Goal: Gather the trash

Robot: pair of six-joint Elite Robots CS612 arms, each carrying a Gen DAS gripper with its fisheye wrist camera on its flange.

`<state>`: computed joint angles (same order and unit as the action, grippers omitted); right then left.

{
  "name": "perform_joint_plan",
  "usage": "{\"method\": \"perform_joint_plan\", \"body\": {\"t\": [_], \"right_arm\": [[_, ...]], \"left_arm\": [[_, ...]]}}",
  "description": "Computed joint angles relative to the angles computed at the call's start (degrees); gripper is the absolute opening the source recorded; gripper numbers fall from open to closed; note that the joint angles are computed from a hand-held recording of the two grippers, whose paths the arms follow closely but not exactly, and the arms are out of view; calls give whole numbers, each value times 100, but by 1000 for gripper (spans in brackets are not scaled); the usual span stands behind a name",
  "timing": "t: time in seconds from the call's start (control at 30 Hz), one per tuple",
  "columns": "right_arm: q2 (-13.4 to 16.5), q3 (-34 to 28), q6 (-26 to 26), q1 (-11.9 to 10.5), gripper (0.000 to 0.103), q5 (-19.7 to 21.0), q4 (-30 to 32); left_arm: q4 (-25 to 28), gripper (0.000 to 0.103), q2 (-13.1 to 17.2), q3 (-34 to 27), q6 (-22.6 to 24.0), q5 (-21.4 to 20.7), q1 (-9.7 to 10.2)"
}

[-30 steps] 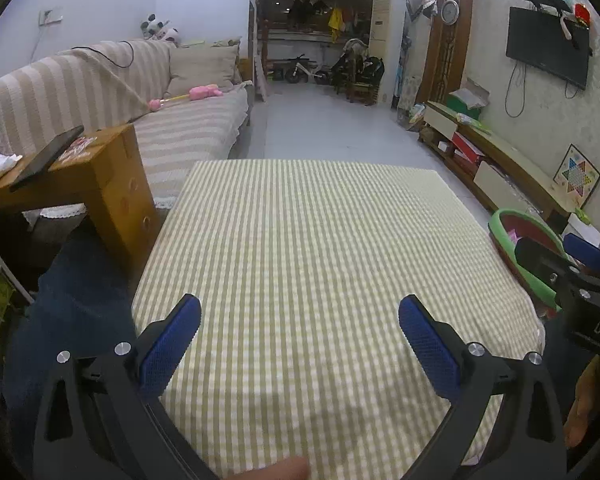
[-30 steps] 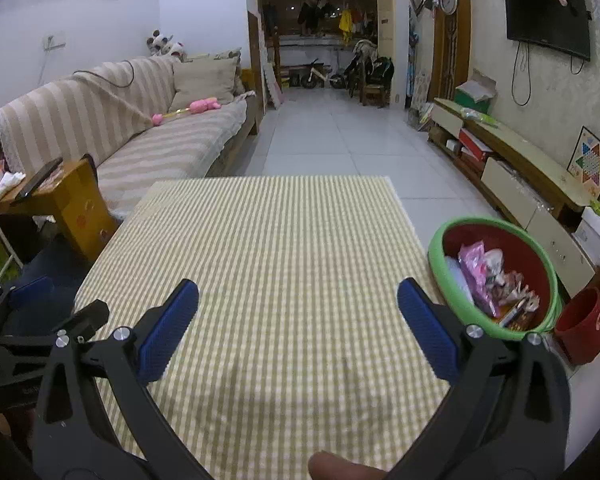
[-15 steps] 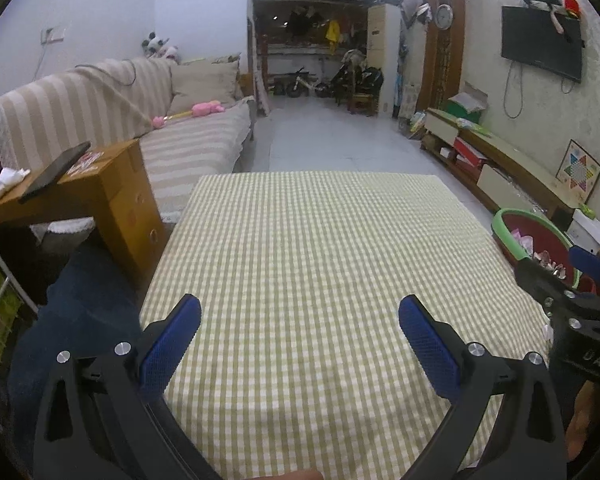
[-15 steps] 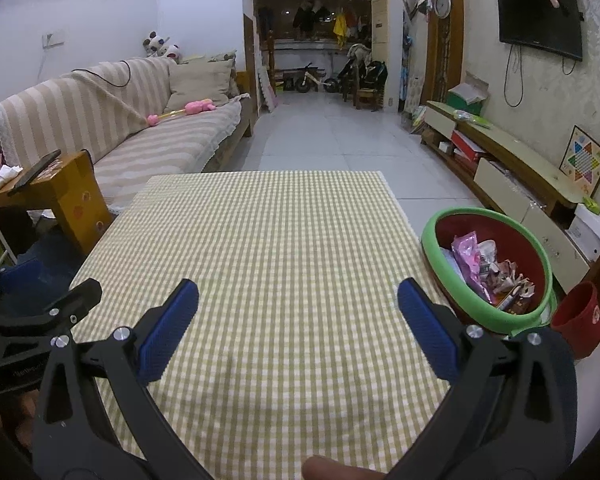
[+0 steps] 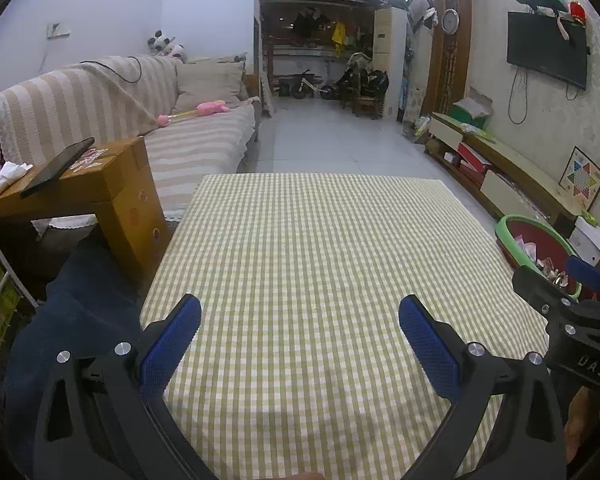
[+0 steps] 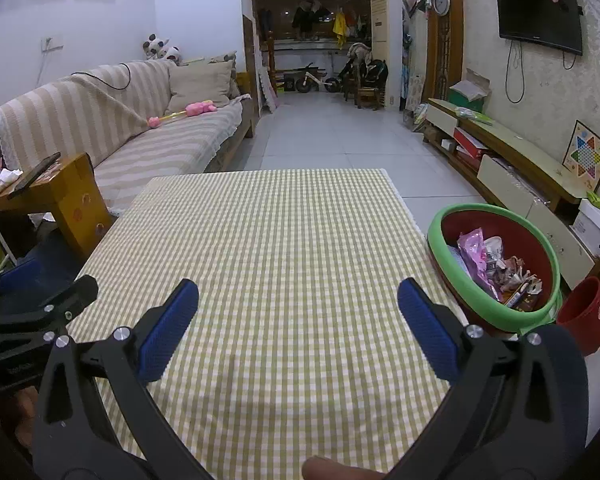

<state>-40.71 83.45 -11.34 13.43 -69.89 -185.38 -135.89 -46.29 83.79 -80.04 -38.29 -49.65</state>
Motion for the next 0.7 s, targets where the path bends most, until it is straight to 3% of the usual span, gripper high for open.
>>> {"method": "perform_joint_plan", "body": {"t": [0.7], "right_arm": [[6,-6,12,11,98,-29,-20]], "left_arm": [[-3,95,-16,29,-34,-78,32]]}}
